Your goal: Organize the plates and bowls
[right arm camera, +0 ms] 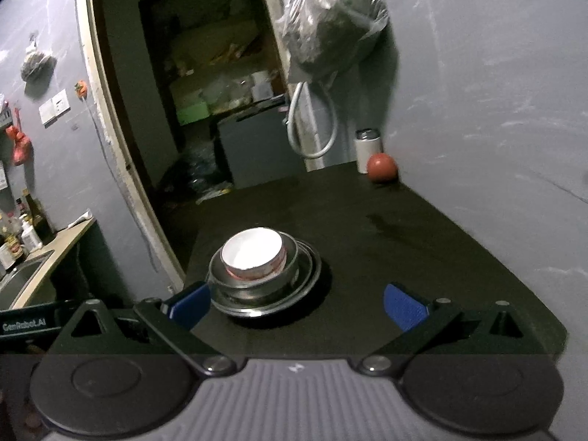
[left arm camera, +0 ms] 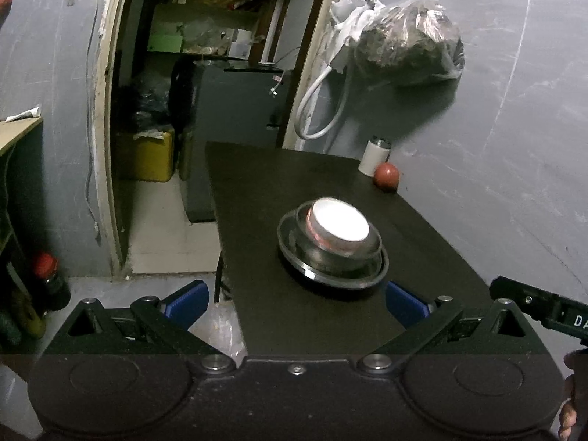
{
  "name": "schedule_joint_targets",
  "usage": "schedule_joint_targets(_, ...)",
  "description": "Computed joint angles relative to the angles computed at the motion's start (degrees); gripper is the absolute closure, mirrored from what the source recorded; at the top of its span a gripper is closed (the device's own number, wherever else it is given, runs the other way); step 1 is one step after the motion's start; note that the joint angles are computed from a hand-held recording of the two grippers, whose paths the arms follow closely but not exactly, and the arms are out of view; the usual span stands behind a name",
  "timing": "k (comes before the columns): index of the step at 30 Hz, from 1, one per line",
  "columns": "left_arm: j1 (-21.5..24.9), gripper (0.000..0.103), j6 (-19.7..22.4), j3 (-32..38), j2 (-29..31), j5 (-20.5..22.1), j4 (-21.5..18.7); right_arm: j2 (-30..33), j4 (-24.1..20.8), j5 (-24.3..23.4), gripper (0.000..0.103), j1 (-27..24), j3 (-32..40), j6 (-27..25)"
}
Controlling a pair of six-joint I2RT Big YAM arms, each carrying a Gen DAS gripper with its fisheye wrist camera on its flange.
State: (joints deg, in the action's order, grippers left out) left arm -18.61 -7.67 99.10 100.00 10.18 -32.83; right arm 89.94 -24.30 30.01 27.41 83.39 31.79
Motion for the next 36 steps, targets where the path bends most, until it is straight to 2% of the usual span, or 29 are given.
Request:
schedule_joint_targets(5, 0.84, 0.001, 0.29, -6.33, -3.45, 0.13, 2.36, -1.76, -2.17, 5.89, 0.000, 3.49, -3.43, 3.85)
schedule_joint_targets(12, 1.10, 0.001, 2.00, -10.70, -5.82, -0.21, 3.82, -2.77, -5.52, 8.45, 0.000, 5.69, -5.31, 7.68)
schedule_joint_targets(36, 0.48, 0.001, 2.91, -12.97, -7.50, -1.75, 3.05, -3.30, -5.01, 6.04, 0.000, 5.99, -6.56, 6.98)
